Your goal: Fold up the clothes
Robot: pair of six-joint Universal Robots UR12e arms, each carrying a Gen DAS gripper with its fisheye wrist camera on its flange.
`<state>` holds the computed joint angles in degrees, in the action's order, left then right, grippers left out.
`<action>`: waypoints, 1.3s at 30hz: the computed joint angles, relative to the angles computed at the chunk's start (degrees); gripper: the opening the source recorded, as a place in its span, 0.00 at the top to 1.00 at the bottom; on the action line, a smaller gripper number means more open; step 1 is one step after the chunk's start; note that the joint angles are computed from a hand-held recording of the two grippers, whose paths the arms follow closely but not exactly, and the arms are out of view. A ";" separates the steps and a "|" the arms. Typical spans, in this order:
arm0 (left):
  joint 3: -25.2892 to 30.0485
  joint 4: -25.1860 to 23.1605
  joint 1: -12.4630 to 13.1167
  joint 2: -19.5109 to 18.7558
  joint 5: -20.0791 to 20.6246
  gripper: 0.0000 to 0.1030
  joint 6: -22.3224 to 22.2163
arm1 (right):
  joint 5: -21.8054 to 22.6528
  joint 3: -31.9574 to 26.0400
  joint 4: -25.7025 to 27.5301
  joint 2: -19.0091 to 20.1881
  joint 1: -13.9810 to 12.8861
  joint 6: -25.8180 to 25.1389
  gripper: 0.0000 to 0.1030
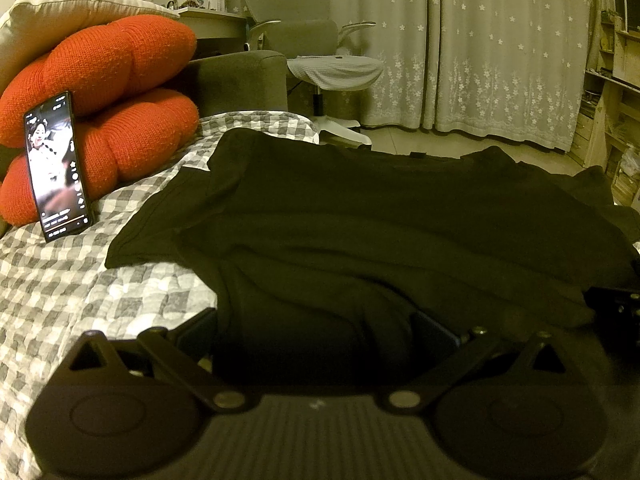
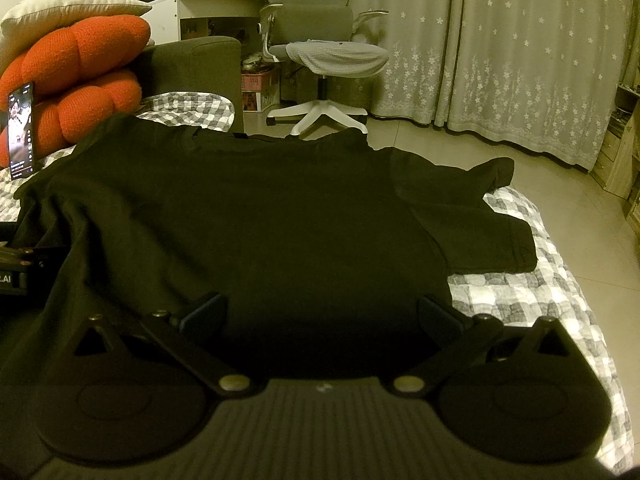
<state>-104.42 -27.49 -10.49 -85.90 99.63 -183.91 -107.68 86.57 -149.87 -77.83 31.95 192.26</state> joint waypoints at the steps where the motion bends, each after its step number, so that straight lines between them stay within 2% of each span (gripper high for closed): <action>1: 0.00 0.00 0.00 0.00 0.00 0.00 0.00 | 0.00 0.00 0.00 0.00 0.00 0.00 0.00; 19: 0.02 -0.07 0.23 -0.01 -0.49 0.00 -0.14 | -1.19 -0.58 0.45 0.48 0.44 1.05 0.00; 21: 0.20 -2.07 0.84 0.66 -1.69 0.00 -0.03 | -1.09 -0.63 1.23 0.26 0.52 1.64 0.00; 24: 0.53 -5.21 1.79 1.64 -3.52 0.00 0.23 | 1.69 -1.01 4.68 -0.73 0.00 1.15 0.00; 26: 0.00 -8.02 2.68 3.47 -4.37 0.00 -2.94 | 2.73 -0.71 5.54 -1.46 -0.19 1.49 0.00; 29: -1.04 -11.26 5.28 6.50 -8.77 0.00 -5.77 | 4.85 1.17 4.28 -3.30 -0.47 1.71 0.00; 31: -1.66 -12.73 6.96 8.07 -10.49 0.00 -8.96 | 6.55 2.32 5.02 -4.87 -0.99 4.56 0.00; 33: -2.51 -13.95 8.70 9.46 -13.96 0.00 -11.84 | 8.58 3.53 5.88 -6.33 -1.71 8.50 0.00; 35: -3.71 -13.77 9.17 10.78 -15.34 0.00 -11.78 | 10.72 4.65 6.74 -7.69 -2.48 12.15 0.00; 37: -4.89 -13.60 9.61 12.11 -16.63 0.00 -11.60 | 11.59 5.64 6.08 -8.57 -2.54 12.59 0.00; 39: -5.54 -14.60 9.71 13.29 -17.00 0.00 -12.34 | 11.12 6.50 5.63 -9.40 -2.14 12.96 0.16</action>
<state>-109.97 -42.09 -0.77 -72.61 82.63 -196.25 -96.56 93.07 -144.24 -87.23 29.82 205.22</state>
